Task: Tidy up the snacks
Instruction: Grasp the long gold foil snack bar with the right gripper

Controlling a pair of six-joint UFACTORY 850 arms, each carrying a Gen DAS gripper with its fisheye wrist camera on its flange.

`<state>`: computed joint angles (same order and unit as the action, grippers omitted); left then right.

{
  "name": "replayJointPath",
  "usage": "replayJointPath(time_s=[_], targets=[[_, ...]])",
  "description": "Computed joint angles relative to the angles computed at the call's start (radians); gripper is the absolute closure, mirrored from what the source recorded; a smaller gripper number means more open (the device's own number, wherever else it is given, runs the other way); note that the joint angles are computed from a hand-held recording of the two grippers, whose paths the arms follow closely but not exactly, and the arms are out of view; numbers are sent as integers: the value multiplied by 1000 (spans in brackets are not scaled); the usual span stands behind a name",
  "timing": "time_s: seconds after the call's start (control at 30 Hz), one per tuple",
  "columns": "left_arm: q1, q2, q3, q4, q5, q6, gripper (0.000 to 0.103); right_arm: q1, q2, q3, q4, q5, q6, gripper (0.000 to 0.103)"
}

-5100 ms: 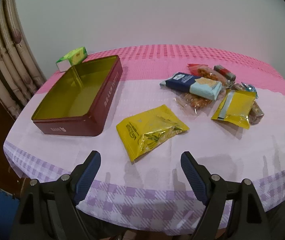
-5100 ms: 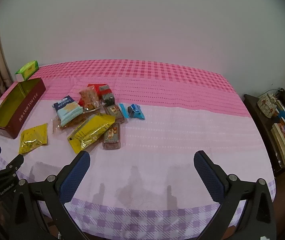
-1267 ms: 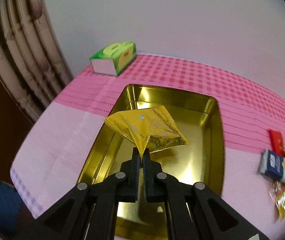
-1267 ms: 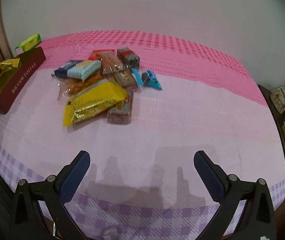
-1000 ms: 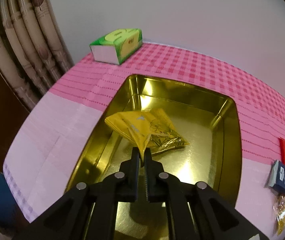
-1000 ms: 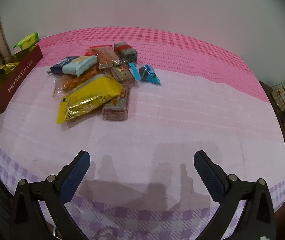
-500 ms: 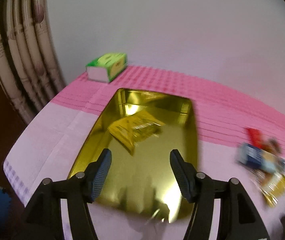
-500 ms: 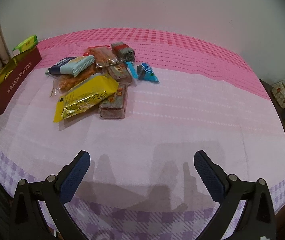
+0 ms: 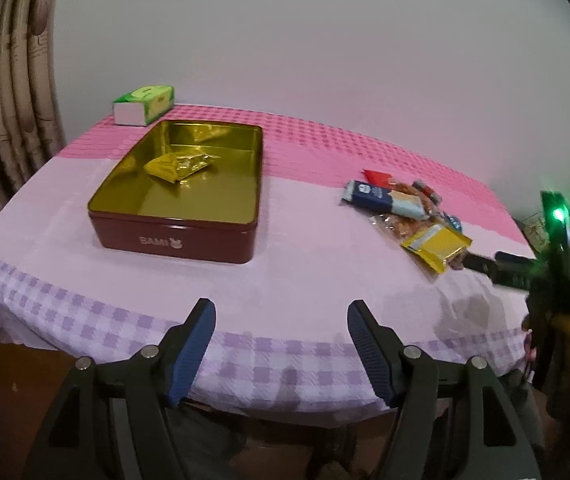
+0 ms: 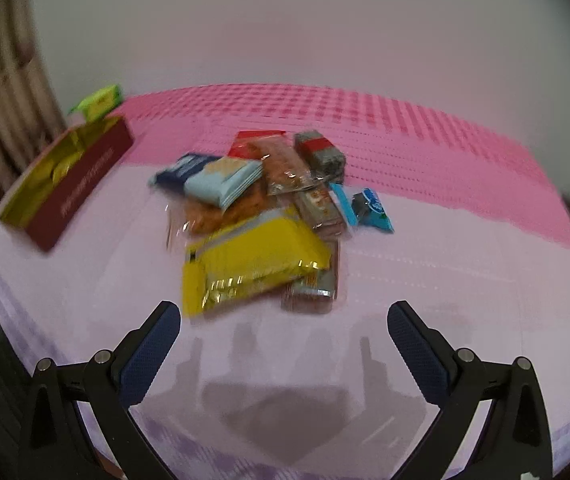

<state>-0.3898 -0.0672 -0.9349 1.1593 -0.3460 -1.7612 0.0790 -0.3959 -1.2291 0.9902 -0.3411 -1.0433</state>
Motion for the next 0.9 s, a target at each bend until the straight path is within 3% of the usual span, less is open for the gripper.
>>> replayJointPath(time_s=[0.07,0.13,0.23,0.33,0.43,0.63,0.67,0.7,0.73,0.9], targets=[[-2,8,8,28,10,-35,33,-35,-24,-35,73,-160,35,1],[-3,15,13,45,15,-58,33,-47,-22,1,228,-235,-6,2],[-2,26,21,58,32,-82,33,-28,-21,31,275,-208,31,3],[-8,31,25,75,31,-95,33,-12,-48,16,287,-200,73,14],[-11,32,24,86,31,-104,33,-1,-69,-15,324,-165,72,32],[-9,29,24,82,34,-102,33,-4,-141,-104,372,-135,73,38],[-9,27,23,79,36,-100,33,-2,-149,-117,367,-130,79,49],[-8,25,21,73,37,-94,33,-1,-158,-130,342,-124,102,72],[-9,24,20,74,34,-95,33,-4,-169,-144,322,-129,126,78],[-10,29,24,95,29,-116,33,-5,-136,-126,322,-104,36,84]])
